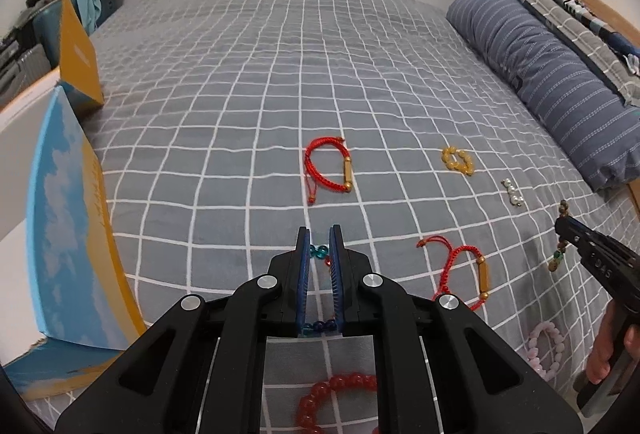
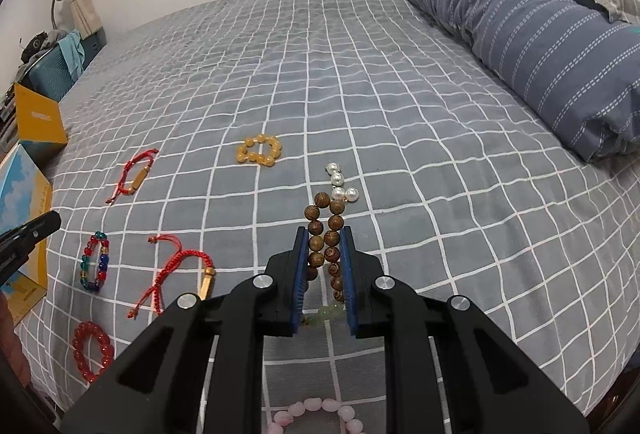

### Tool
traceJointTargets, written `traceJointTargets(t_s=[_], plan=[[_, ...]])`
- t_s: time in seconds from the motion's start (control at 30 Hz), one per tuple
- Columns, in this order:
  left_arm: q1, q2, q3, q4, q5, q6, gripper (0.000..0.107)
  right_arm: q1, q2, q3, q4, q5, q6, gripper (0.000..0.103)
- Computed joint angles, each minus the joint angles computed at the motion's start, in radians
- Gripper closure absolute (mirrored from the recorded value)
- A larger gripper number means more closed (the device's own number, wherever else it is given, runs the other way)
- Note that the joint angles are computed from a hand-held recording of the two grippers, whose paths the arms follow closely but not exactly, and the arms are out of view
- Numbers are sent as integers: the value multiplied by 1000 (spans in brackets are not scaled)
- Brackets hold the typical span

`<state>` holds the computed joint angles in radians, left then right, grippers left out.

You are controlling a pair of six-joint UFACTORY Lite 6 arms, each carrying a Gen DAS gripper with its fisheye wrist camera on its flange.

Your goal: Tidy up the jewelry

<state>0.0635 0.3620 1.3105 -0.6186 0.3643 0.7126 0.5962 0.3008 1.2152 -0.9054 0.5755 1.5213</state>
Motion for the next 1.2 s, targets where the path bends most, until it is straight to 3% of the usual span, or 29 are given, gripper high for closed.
traceJointTargets(t_s=[0.13,0.2,0.27,0.4,0.47,0.57,0.73,0.83,0.9,1.17,1.2], plan=[[-5,65,41,88,-12,-86,88,15,8,13,-4,9,0,88],[-14,106,63,146,-22,-141,70,17,21,24,2,11,-7,88],[-21,138,73,200,-40,-192,63,19,28,29,5,12,-12,88],[-18,186,105,253,-20,-223,57,16,26,24,6,7,-14,88],[-21,197,108,290,-23,-239,48,14,23,20,6,4,-11,89],[-20,215,113,330,-28,-272,48,15,21,18,6,6,-12,92],[-17,247,132,360,-21,-302,56,16,29,23,9,9,-13,92],[-13,262,153,366,-7,-308,74,6,35,23,18,3,-23,92],[-7,262,161,339,13,-280,95,-15,49,29,50,-17,-53,91],[8,215,134,205,24,-176,98,-117,202,182,270,-52,-303,89],[10,203,126,182,25,-155,98,-129,217,195,297,-64,-330,83]])
